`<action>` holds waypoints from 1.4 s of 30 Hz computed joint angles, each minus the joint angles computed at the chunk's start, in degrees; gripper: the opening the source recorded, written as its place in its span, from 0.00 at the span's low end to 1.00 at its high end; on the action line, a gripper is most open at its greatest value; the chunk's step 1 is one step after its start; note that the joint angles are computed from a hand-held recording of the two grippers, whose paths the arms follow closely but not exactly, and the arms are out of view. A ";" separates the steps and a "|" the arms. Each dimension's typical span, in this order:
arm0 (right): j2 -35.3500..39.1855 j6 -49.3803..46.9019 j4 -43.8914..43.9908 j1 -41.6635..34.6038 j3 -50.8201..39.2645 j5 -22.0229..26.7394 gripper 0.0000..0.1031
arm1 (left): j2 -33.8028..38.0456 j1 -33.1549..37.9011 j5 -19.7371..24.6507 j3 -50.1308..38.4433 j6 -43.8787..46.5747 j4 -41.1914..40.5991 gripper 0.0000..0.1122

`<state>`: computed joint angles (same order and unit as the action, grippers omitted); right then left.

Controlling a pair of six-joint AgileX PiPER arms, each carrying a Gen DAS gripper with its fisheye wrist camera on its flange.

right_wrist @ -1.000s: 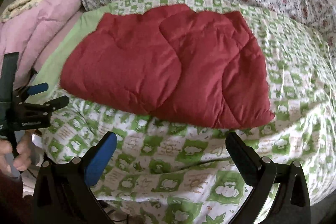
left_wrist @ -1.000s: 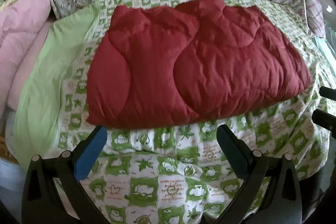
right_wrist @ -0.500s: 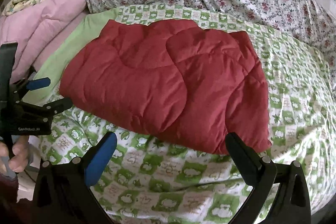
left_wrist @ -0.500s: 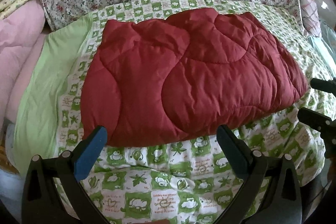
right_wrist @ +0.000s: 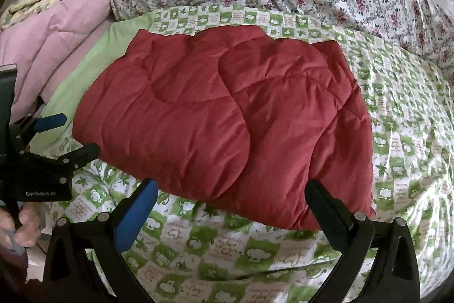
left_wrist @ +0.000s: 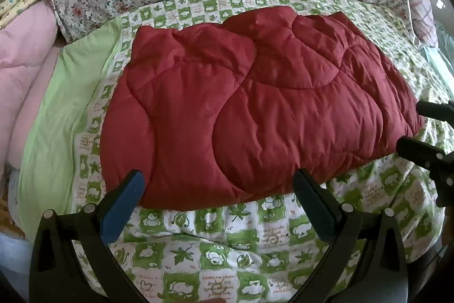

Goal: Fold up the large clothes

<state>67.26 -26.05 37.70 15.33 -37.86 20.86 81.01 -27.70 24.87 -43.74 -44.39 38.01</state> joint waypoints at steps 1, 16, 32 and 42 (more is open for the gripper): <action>0.12 -0.09 0.20 -0.03 -0.07 -0.06 1.00 | 0.09 -0.30 0.21 -0.15 -0.71 0.76 0.92; 2.49 -3.93 3.85 -1.21 -0.87 0.09 1.00 | 2.12 -0.28 -0.02 -1.69 -0.15 0.29 0.92; 2.65 -5.41 5.39 -1.23 -0.60 -0.32 1.00 | 2.66 0.00 0.08 -2.24 0.85 -0.48 0.92; 2.02 -4.57 4.44 -1.73 -0.79 0.16 1.00 | 2.97 -0.33 0.39 -2.65 0.98 -0.58 0.92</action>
<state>69.27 -30.62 42.14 13.60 -38.65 21.02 83.98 -28.03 25.26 -46.39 -43.41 37.43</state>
